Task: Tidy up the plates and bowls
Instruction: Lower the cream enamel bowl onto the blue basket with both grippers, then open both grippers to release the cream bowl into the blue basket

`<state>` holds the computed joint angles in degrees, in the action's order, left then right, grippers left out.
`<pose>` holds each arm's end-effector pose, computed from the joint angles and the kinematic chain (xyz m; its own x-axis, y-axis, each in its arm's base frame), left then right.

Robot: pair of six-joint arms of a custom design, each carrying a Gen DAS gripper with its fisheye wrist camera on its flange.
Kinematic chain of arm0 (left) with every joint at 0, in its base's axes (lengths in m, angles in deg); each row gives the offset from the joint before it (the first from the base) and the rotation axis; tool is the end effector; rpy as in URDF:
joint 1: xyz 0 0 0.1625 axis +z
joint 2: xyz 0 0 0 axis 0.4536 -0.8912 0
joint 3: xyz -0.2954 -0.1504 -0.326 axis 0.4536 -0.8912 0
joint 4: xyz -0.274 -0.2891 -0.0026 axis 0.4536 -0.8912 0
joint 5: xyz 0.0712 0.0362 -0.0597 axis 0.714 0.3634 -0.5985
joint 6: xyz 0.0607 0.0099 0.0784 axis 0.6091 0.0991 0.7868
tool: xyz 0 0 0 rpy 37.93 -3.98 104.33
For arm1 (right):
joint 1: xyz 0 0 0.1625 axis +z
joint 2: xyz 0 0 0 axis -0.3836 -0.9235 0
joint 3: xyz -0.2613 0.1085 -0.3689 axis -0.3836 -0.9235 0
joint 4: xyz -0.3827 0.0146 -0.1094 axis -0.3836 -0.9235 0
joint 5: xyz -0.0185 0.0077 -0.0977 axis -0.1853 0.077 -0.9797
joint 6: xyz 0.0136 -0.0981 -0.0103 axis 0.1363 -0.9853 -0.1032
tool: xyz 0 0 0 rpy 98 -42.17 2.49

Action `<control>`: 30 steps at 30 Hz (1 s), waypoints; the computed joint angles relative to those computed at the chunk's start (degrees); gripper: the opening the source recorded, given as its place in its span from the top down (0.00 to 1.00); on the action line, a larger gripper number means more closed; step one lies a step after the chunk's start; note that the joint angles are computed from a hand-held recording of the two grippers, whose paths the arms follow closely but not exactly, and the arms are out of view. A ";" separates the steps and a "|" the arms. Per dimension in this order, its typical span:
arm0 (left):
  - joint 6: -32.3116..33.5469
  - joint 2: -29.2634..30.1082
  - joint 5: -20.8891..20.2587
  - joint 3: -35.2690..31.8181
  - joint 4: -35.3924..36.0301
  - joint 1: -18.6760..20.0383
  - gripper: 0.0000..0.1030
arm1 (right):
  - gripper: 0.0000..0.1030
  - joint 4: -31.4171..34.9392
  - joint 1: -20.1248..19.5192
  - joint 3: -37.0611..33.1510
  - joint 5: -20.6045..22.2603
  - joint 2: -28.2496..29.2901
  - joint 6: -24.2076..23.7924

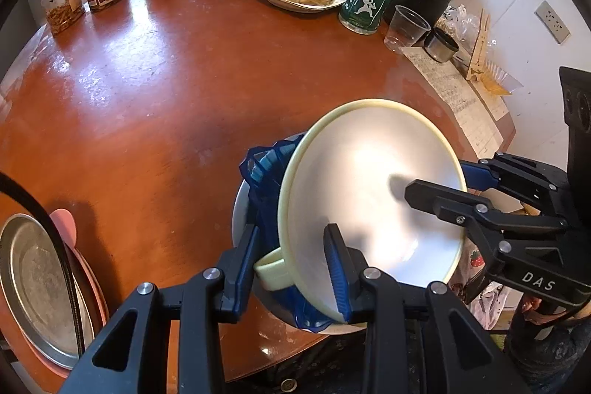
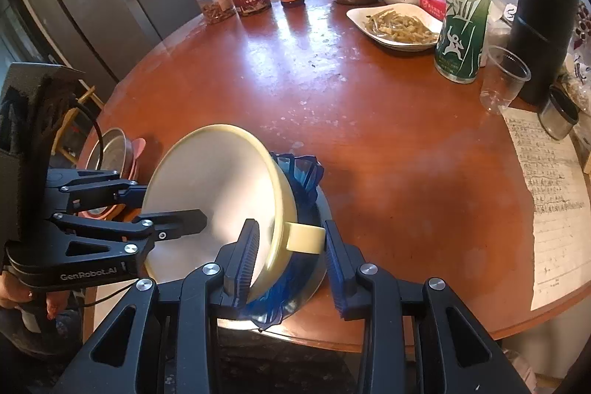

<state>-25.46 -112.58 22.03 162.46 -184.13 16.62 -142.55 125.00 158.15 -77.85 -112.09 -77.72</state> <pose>-0.2321 -0.4799 0.2068 -0.8246 0.1862 -0.5343 0.3161 0.9348 -0.1621 0.2130 -0.4956 0.1703 -0.7676 -0.4930 0.4096 -0.5896 0.7938 -0.1494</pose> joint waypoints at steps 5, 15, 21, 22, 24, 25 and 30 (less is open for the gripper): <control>0.59 0.07 -0.49 -0.41 -0.24 0.71 0.65 | 0.64 0.18 -0.20 -0.24 0.67 0.02 -0.31; 1.12 0.19 -0.73 -0.39 -1.06 1.04 0.65 | 0.64 0.03 -0.25 -0.68 1.11 0.24 -0.52; 1.19 -0.03 -0.71 -0.20 -1.20 1.01 0.65 | 0.64 0.11 -0.30 -0.92 1.21 0.40 -0.89; 1.17 -0.06 -0.72 -0.15 -1.22 0.98 0.65 | 0.64 0.06 -0.28 -0.90 1.19 0.41 -0.88; 1.18 -0.11 -0.79 -0.09 -1.24 0.94 0.65 | 0.64 -0.01 -0.20 -0.90 1.13 0.51 -0.88; 1.05 -0.18 -0.86 -0.02 -1.28 0.93 0.65 | 0.64 -0.09 -0.18 -0.88 1.11 0.54 -0.89; 1.07 -0.39 -0.99 0.27 -1.35 0.75 0.65 | 0.63 -0.16 -0.03 -0.95 0.92 0.83 -0.96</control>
